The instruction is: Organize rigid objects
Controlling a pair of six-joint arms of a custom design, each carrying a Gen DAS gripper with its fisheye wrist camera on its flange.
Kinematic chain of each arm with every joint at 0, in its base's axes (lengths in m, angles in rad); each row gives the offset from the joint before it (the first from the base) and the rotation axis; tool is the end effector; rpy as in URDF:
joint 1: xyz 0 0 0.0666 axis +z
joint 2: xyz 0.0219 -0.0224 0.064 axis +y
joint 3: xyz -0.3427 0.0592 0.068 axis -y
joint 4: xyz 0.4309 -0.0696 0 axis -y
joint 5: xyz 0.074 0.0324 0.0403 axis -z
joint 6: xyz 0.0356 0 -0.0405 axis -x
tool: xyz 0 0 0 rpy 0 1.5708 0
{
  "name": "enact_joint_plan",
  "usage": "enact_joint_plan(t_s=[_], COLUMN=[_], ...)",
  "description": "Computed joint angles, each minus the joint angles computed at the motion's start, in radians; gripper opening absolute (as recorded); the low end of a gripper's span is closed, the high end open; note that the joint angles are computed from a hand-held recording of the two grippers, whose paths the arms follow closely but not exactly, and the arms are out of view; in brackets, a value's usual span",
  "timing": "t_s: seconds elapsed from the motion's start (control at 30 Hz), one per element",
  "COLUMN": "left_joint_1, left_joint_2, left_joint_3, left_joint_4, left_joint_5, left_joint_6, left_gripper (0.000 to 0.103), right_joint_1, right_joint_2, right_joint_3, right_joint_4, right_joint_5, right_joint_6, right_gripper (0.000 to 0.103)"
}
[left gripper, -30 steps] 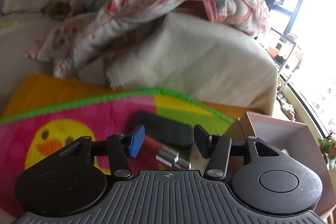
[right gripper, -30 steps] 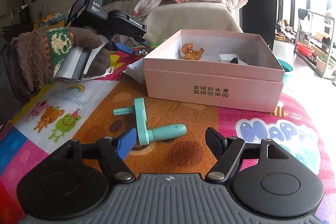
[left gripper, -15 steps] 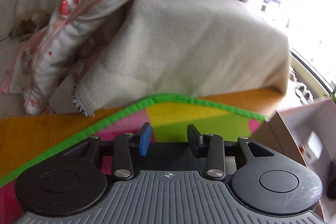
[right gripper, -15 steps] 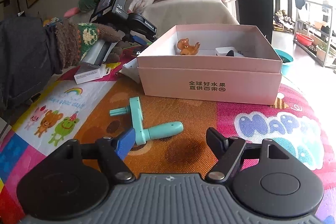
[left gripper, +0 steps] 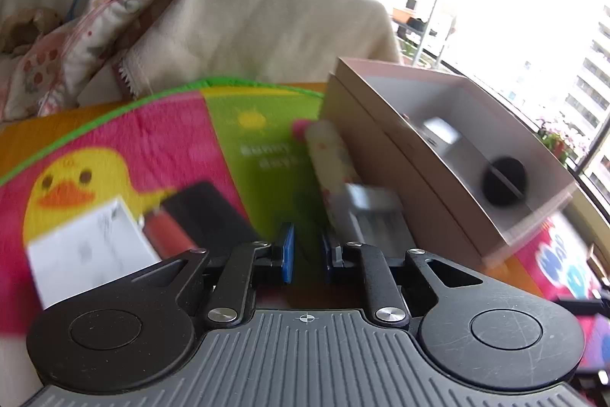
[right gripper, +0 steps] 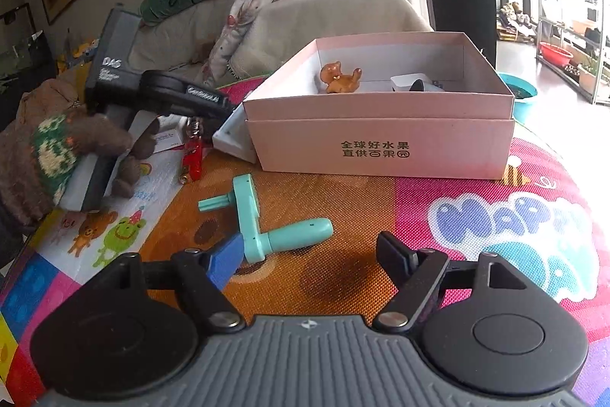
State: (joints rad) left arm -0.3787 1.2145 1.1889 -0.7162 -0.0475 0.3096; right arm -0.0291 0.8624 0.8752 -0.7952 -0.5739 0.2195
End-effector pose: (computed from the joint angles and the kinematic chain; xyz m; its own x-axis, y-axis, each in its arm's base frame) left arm 0.4441 -0.1753 0.3903 -0.7005 -0.0488 -0.7120 0.1295 0.9724 -0.1941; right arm 0.3554 0.0086 0.3672 -0.6093 -0.1652 -0.7755 -0.5052 0.8347 0.2191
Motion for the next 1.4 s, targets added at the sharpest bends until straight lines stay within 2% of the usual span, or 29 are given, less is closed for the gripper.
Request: enact_joint_plan(t_s=[0.1, 0.27, 0.3, 0.37, 0.43, 0.5, 0.6, 0.67, 0.73, 0.8, 0.87, 0.97, 1.17, 1.33, 1.4], left_joint_1=[-0.042, -0.076, -0.077, -0.075, -0.056, -0.023, 0.016, 0.026, 0.037, 0.051, 0.059, 0.057, 0.010, -0.034, -0.055], left_joint_2=[-0.082, -0.158, -0.164, -0.180, -0.170, -0.099, 0.079, 0.196, 0.291, 0.353, 0.370, 0.306, 0.071, -0.071, -0.128], left_joint_3=[-0.062, -0.096, -0.094, -0.087, -0.062, 0.002, 0.160, 0.264, 0.350, 0.403, 0.411, 0.317, 0.051, -0.083, -0.122], left_joint_4=[-0.019, -0.094, -0.100, -0.068, 0.002, 0.063, 0.070, 0.047, 0.007, -0.033, -0.050, -0.011, 0.068, 0.061, 0.047], left_joint_5=[-0.001, 0.092, 0.093, 0.049, 0.012, 0.013, 0.035, -0.019, -0.060, -0.046, -0.010, 0.038, 0.088, 0.159, 0.162], left_joint_6=[0.024, 0.053, 0.065, 0.109, 0.163, 0.179, 0.142, 0.106, 0.112, 0.126, 0.129, 0.129, 0.162, 0.195, 0.198], left_gripper=[0.016, 0.020, 0.020, 0.020, 0.020, 0.021, 0.021, 0.021, 0.021, 0.021, 0.021, 0.022, 0.023, 0.023, 0.024], right_joint_1=[-0.001, -0.001, 0.000, 0.005, 0.010, 0.015, 0.017, 0.014, 0.009, 0.003, -0.003, -0.011, -0.017, -0.018, -0.021], right_joint_2=[0.000, -0.008, -0.009, -0.012, -0.020, -0.025, -0.029, -0.026, -0.022, -0.016, -0.008, 0.000, 0.005, -0.005, -0.017], right_joint_3=[0.000, -0.005, -0.005, -0.007, -0.012, -0.016, -0.018, -0.016, -0.014, -0.011, -0.006, -0.001, 0.001, -0.005, -0.015], right_joint_4=[0.001, 0.011, 0.013, 0.014, 0.020, 0.024, 0.028, 0.028, 0.026, 0.023, 0.018, 0.017, 0.016, 0.023, 0.038], right_joint_5=[0.000, 0.018, 0.023, 0.036, 0.052, 0.064, 0.071, 0.069, 0.062, 0.050, 0.035, 0.015, -0.001, -0.009, -0.017], right_joint_6=[-0.001, -0.011, -0.014, -0.019, -0.020, -0.015, -0.016, -0.022, -0.028, -0.032, -0.036, -0.044, -0.045, -0.039, -0.038], right_gripper=[0.077, 0.077, 0.077, 0.077, 0.078, 0.078, 0.078, 0.078, 0.078, 0.078, 0.079, 0.080, 0.081, 0.081, 0.081])
